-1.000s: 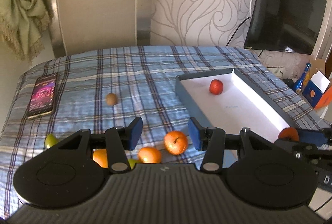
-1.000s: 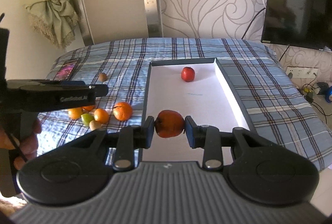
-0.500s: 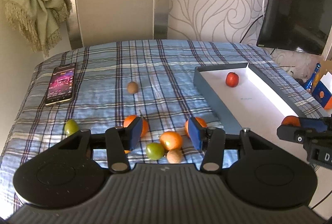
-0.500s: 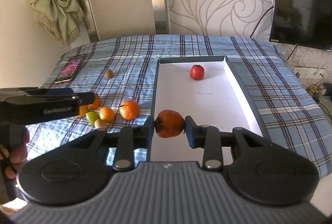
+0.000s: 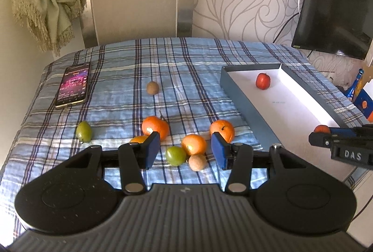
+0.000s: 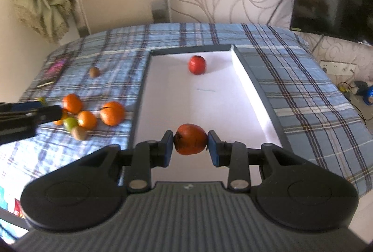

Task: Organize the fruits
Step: 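Lower the small red fruit into the white box and open the right gripper, then close the left gripper on the green pear while the right gripper grasps the brown kiwi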

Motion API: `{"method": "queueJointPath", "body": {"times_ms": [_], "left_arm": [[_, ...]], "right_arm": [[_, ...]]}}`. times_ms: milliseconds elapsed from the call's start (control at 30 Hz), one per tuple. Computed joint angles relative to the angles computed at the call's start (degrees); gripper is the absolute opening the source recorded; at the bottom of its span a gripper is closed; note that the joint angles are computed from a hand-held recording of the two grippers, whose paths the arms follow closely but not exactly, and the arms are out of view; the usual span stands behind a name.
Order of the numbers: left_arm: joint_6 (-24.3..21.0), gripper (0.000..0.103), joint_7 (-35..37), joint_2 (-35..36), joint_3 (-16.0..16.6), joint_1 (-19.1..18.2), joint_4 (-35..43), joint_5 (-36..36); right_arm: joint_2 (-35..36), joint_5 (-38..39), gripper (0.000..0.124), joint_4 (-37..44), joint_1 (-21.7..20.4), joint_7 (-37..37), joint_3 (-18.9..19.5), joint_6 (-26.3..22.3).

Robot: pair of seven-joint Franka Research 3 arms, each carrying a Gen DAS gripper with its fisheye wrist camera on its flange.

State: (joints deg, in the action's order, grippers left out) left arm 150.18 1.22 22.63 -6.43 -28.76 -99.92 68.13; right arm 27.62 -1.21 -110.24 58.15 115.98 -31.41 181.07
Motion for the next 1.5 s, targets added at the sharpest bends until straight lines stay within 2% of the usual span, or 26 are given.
{"method": "queueJointPath", "body": {"times_ms": [367,667,767,867,933,1167,1333,1500], "left_arm": [[-2.64,0.055,-2.79,-2.41,-0.74,0.24,-3.37,0.03],[-3.29,0.055,-3.85,-3.45,-1.70,0.99,-4.67,0.56],[-3.20,0.055,-3.24,-3.51,-2.00,1.19,-4.88,0.12],[-3.13,0.055,-2.70,-3.58,-2.13,1.27,-5.15,-0.23],[-3.17,0.055,-2.39,-3.72,-2.18,1.34,-5.44,-0.56],[-3.69,0.055,-3.12,-4.72,-2.03,1.91,-6.85,-0.67],[-4.11,0.055,-4.12,-5.26,-1.97,2.90,-7.72,-0.86],[-3.84,0.055,-4.71,-5.53,-1.90,3.75,-8.31,-0.44]], "right_arm": [[2.73,0.61,0.035,2.69,-3.94,-1.55,2.91,-0.61],[3.46,1.93,0.035,3.35,-4.05,-2.77,2.82,-0.04],[4.01,2.32,0.036,3.72,-3.44,-2.69,2.02,0.00],[5.00,2.95,0.037,3.97,-0.74,-1.05,-1.24,-0.07],[4.99,3.41,0.039,3.86,-0.82,-0.95,-1.24,0.61],[5.51,6.86,0.039,3.29,3.32,-1.50,-5.17,2.97],[3.15,8.85,0.039,2.61,2.74,-6.42,-2.22,6.20],[0.18,8.74,0.039,3.45,-4.41,-13.11,8.80,7.39]]}}
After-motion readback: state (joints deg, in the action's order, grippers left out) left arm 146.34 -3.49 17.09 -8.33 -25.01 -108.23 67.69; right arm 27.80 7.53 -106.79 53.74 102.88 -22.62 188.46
